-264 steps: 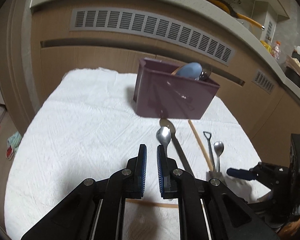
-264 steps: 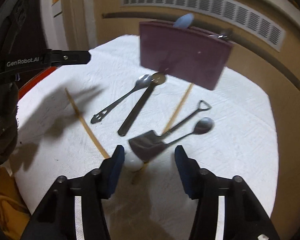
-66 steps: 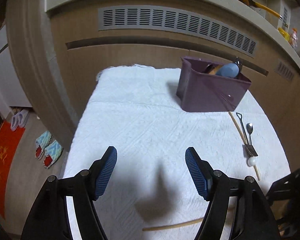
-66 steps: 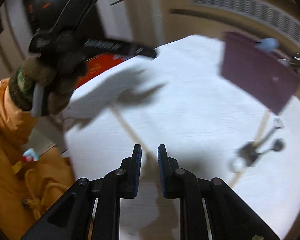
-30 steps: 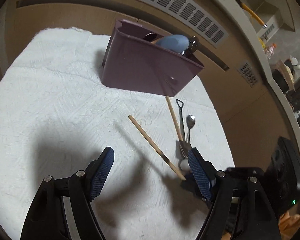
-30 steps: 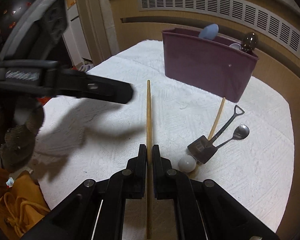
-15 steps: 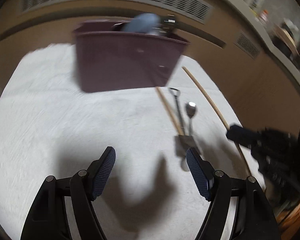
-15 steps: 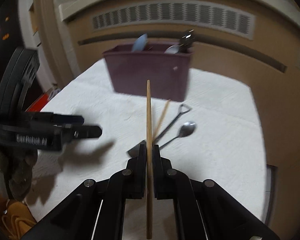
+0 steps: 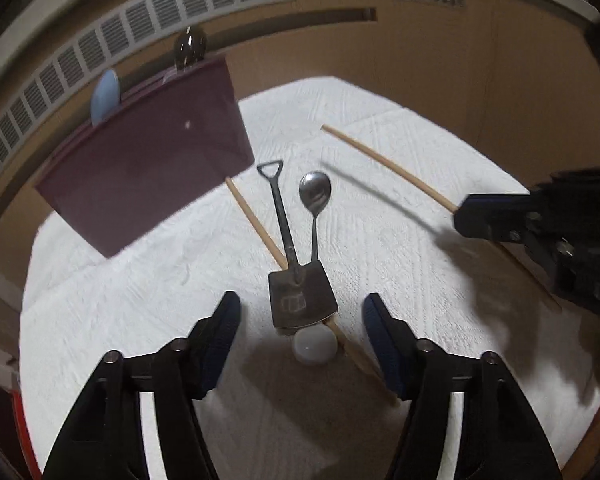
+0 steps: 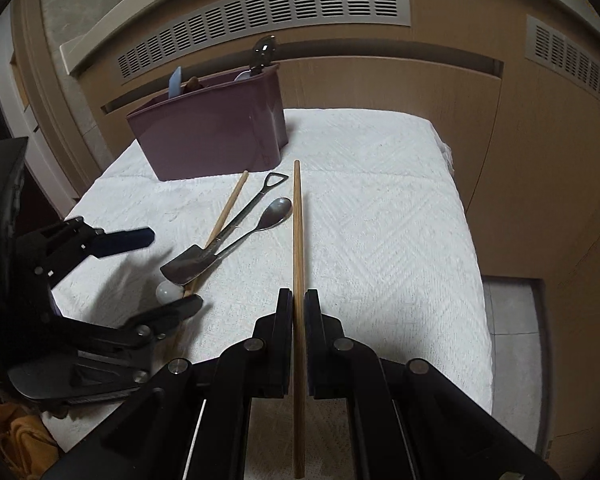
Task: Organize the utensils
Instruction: 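Grasp the metal shovel spoon with the left tool while the right tool holds the chopstick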
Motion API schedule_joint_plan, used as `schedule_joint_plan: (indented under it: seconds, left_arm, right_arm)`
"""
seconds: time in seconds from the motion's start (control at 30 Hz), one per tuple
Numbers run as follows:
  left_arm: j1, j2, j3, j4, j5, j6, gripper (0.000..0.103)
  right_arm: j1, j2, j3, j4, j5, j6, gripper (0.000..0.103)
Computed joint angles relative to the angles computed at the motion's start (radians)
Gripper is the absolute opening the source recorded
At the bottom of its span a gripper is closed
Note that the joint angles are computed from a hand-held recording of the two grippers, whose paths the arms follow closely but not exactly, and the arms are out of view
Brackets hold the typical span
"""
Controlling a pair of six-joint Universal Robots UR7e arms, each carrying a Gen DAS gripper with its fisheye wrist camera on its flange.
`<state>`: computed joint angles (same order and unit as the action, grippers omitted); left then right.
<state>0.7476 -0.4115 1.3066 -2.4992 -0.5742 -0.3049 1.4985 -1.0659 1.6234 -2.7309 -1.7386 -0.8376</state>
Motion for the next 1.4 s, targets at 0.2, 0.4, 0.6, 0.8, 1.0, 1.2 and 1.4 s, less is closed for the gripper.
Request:
schedule_joint_plan:
  seconds: [0.2,0.4,0.6,0.8,1.0,1.2,1.4]
  left_arm:
    - [0.013,-0.033,0.039,-0.121,-0.046,-0.06,0.033]
    - [-0.038,-0.113,0.182,-0.356,0.01,0.012,0.031]
    - [-0.074,-0.175,0.257,-0.396,0.077,0.001,0.01]
    - [-0.062,-0.194,0.29,-0.407,0.066,-0.037,0.008]
    - [-0.039,-0.226,0.327,-0.33,-0.016,-0.071,0.011]
    - [-0.043,-0.234,0.374,-0.276,-0.112,-0.108,0.038]
    - [-0.035,-0.199,0.339,-0.207,-0.097,-0.167,0.051]
  right_arm:
    - [-0.017,-0.017,0.012,0.017,0.024,0.009,0.005]
    - [-0.014,-0.033,0.027,0.022,0.039,0.002,0.005]
    - [0.002,-0.038,0.035,0.054,0.031,0.002,0.005]
    - [0.013,-0.022,0.032,0.078,-0.018,-0.002,0.005]
    - [0.018,-0.008,0.025,0.078,-0.063,-0.002,0.007]
    - [0.018,-0.001,0.026,0.056,-0.074,0.009,0.022]
    - [0.011,-0.002,0.033,0.052,-0.069,0.006,0.024]
